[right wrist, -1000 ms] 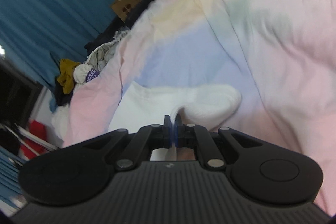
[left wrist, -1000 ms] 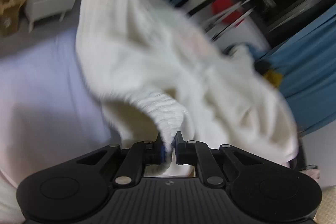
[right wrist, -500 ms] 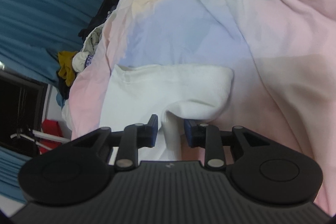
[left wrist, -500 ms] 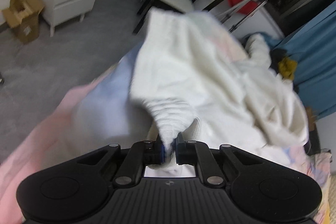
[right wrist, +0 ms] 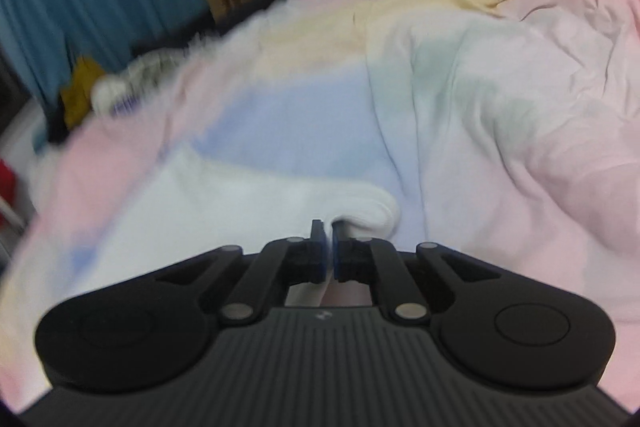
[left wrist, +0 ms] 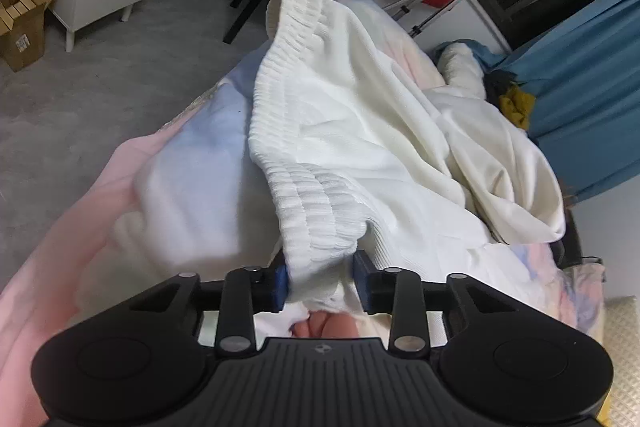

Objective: Fold clothes

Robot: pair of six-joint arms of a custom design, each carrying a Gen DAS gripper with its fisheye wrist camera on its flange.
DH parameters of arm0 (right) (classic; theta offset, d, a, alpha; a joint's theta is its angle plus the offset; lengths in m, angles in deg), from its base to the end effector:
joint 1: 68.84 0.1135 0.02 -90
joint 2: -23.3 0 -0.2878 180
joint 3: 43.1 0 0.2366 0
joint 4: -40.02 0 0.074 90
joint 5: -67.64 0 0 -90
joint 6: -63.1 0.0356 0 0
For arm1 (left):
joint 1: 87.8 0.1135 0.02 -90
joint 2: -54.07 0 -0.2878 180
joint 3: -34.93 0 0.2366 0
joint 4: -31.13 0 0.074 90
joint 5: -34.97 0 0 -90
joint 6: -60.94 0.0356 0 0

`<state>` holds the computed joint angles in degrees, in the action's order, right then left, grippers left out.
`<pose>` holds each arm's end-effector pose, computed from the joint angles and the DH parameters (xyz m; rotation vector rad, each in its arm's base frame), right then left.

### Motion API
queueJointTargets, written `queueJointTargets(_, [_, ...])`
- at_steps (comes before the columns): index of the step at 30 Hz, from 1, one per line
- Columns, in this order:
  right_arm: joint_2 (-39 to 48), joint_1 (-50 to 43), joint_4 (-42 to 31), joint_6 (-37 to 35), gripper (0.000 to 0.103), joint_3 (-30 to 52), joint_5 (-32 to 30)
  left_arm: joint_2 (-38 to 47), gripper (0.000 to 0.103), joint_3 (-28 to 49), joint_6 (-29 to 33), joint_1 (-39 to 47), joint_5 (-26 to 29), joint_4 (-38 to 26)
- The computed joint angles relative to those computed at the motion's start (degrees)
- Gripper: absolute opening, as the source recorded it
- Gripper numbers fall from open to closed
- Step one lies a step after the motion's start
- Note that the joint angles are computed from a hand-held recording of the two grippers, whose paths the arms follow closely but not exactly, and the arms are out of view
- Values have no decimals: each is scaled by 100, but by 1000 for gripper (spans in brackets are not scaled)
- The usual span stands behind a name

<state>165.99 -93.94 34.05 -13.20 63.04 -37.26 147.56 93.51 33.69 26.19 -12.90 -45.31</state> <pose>0.4738 -0.2118 0.0738 0.6355 2.2004 0.1976 -0.0575 0.1879 0.1719 -1.1837 2.0691 -0.4740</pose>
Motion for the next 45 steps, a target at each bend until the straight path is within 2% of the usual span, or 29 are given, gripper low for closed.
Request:
queueJointTargets(2, [-90,38,-115,-191,9,-66,69,241,58,306,304,219,50,-350])
queueJointTargets(4, [-361,73,95,-341,11,-415,258,466,62,624,495,341,169,-627])
queueJointTargets(6, [-621,98,388,-469,16,-761,404,635,69,933,319,214,507,-618])
queueJointTargets(7, [-746,123,524,-520,25,-931,578,693,73,1043,36,78,722,-450])
queueJointTargets(9, [-988,172,786,-629,36,-1254,919,867,76,1256,-739,-348,1132,56])
queueJointTargets(11, [-1240,141,965,-612,61,-1537,856,1001,77,1354,-1897,-864,1424,1011])
queueJointTargets(13, [-1549,162,1268,-544,74,-1909,853,1221,77,1431,-3059,-1372,1597,2064])
queueJointTargets(15, [-1923,215,1549,-465,76,-2327,792,1560,77,1590,-4084,-1865,1591,2933])
queueJointTargets(18, [-2488,323,1995,-313,76,-3004,580,1950,75,1698,-5328,-2453,1276,4213])
queueJointTargets(19, [-2617,373,2094,-273,76,-3169,493,2120,75,1808,-5605,-2592,1255,4407])
queueJointTargets(21, [-2735,497,2097,-278,77,-3309,277,2555,73,2219,-5940,-2808,1401,4371])
queueJointTargets(22, [-2754,569,2058,-304,77,-3330,170,2795,69,2507,-6009,-2905,1478,4197])
queueJointTargets(23, [-2707,688,1969,-370,77,-3290,191,2979,57,2725,-6094,-2992,1569,4084])
queueJointTargets(24, [-2656,808,1878,-434,77,-3242,213,3102,50,2873,-6157,-3074,1686,4015])
queueJointTargets(25, [-2600,927,1781,-494,77,-3188,236,3094,32,2895,-6225,-3177,1729,4089])
queueJointTargets(26, [-2538,1053,1668,-497,77,-3135,314,3000,22,2827,-6321,-3301,1701,4280])
queueJointTargets(27, [-2490,1159,1635,-397,77,-3143,328,2911,20,2769,-6412,-3424,1669,4462])
queueJointTargets(30, [-2344,1471,1581,-143,76,-3179,369,2389,16,2513,-6805,-3793,1327,5225])
queueJointTargets(32, [-2267,1662,1611,-117,76,-3232,393,2166,15,2675,-7027,-4041,1029,5309])
queueJointTargets(35, [-2163,1863,1719,-224,76,-3263,409,2080,15,3161,-7125,-4493,293,5250])
queueJointTargets(41, [-1829,2090,1855,-227,76,-3130,486,3066,16,4032,-7030,-5333,-1510,4962])
queueJointTargets(45, [-1691,2237,2239,-480,76,-3227,472,3301,18,3839,-7187,-5486,-1828,5469])
